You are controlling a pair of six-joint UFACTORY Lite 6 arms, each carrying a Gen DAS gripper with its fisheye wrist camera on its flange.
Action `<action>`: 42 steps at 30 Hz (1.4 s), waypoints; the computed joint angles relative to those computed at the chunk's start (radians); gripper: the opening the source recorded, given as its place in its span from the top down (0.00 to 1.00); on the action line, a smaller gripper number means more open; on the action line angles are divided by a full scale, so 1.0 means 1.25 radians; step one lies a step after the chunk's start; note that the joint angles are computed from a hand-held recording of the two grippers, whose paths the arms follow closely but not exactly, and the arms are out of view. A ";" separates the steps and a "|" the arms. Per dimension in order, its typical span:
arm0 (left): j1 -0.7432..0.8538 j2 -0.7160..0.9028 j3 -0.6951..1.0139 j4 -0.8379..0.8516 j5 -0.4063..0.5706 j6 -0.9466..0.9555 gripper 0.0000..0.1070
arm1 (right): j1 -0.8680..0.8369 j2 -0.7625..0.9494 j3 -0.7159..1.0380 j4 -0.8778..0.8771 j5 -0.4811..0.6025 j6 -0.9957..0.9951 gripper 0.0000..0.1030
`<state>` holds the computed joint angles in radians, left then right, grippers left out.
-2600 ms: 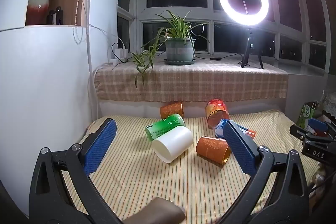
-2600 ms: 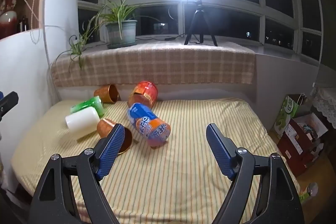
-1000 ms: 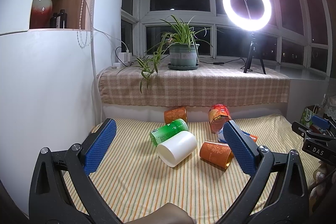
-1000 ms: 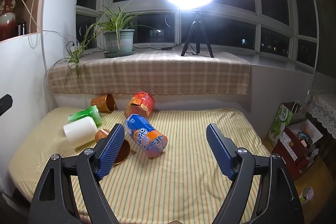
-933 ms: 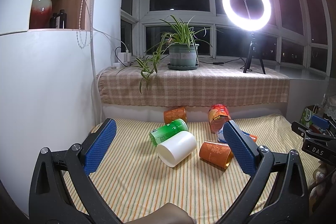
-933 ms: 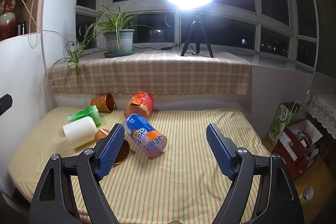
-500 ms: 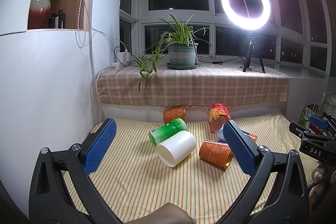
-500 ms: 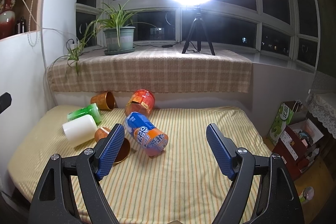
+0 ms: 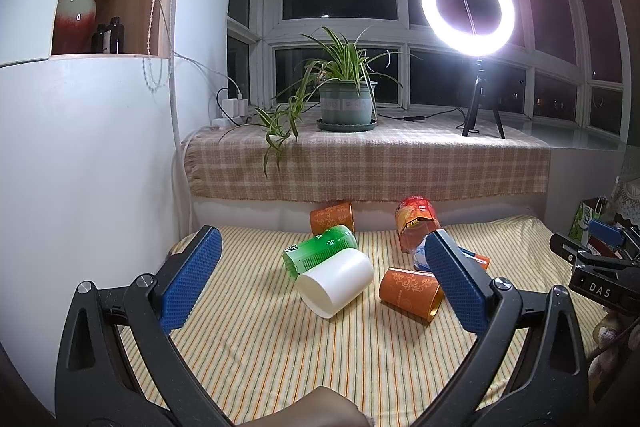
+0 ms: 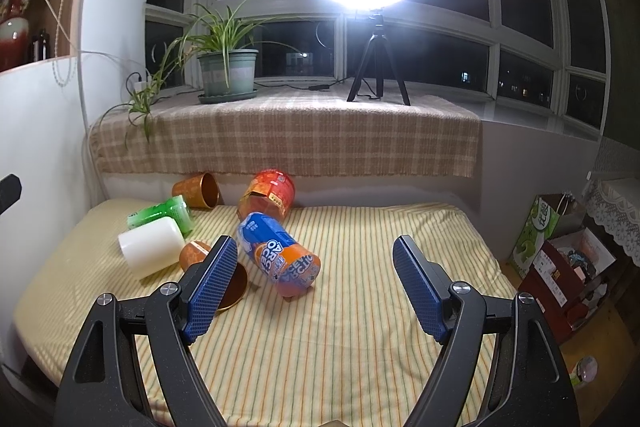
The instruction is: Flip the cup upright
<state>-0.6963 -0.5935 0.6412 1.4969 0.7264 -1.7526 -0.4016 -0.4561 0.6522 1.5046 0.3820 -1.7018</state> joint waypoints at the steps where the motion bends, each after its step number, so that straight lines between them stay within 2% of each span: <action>1: 0.000 0.000 -0.001 0.001 0.001 -0.001 0.04 | 0.000 -0.003 -0.002 -0.002 0.001 0.004 0.22; 15: 0.004 0.014 -0.017 0.025 -0.006 -0.039 0.04 | 0.048 0.008 -0.004 0.012 -0.040 -0.010 0.22; 20: 0.059 0.011 -0.047 0.053 -0.058 -0.062 0.04 | 0.069 0.032 0.011 0.017 -0.050 -0.015 0.22; 26: 0.171 0.019 -0.057 0.070 -0.161 -0.046 0.04 | 0.104 0.103 0.057 0.006 -0.051 -0.003 0.22; 33: 0.269 0.031 -0.046 0.048 -0.234 0.007 0.04 | 0.168 0.247 0.184 -0.032 -0.036 -0.003 0.22; 38: 0.336 0.022 -0.061 0.024 -0.278 0.047 0.04 | 0.244 0.407 0.363 -0.187 -0.008 0.056 0.22; 42: 0.387 0.010 -0.076 -0.006 -0.310 0.085 0.04 | 0.298 0.546 0.527 -0.304 0.048 0.096 0.22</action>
<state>-0.2129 -0.5807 0.5456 1.4893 0.3389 -1.6462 -0.0297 0.2269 1.3110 1.1241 0.4422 -1.5821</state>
